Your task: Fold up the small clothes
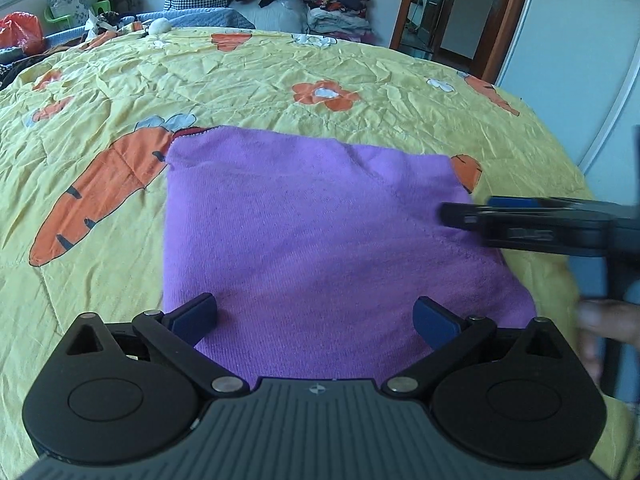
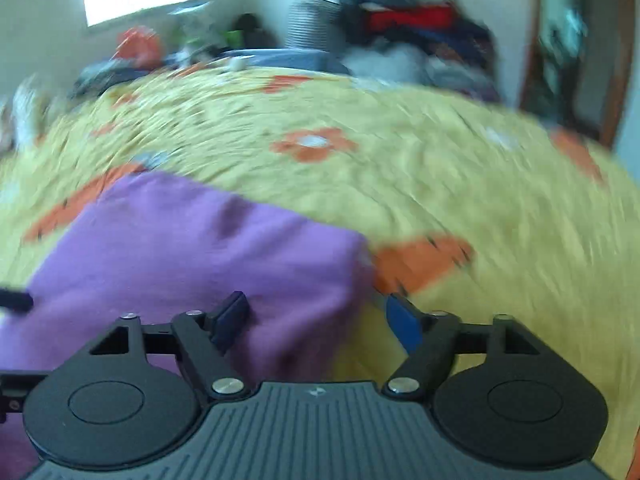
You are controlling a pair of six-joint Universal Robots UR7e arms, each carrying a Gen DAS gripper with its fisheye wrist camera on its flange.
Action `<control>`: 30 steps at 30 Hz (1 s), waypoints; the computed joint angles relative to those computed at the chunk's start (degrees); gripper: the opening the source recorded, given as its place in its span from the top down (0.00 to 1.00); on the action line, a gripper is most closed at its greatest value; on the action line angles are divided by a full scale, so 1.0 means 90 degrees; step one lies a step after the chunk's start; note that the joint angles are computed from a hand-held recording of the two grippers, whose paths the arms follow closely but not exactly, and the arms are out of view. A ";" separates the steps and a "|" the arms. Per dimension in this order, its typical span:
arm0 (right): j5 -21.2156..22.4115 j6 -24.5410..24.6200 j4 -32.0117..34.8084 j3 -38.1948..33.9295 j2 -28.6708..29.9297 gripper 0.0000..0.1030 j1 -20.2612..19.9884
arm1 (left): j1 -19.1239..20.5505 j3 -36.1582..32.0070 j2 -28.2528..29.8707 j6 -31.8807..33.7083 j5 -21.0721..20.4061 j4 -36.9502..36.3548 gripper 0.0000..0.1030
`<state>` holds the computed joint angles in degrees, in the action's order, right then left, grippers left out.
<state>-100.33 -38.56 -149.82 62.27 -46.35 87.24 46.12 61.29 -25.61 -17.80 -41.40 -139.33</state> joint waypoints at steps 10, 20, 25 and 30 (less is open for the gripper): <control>0.1929 0.1466 0.1839 -0.0104 -0.0645 0.25 -0.0772 | 0.0849 0.0421 -0.0924 -0.1196 -0.1279 -0.0399 0.01; 0.2909 0.1276 0.3366 -0.0662 -0.0174 0.23 -0.0715 | 0.1356 -0.0420 -0.0512 -0.1451 -0.3787 -0.0160 0.06; 0.1594 0.0696 0.1867 0.0289 -0.0482 0.60 -0.0323 | 0.1184 -0.0469 -0.0433 -0.1397 -0.2902 0.0115 0.71; 0.0633 -0.0484 -0.0333 0.1556 -0.0804 0.78 0.0120 | 0.0553 -0.0254 -0.0284 0.0208 -0.1157 -0.0287 0.79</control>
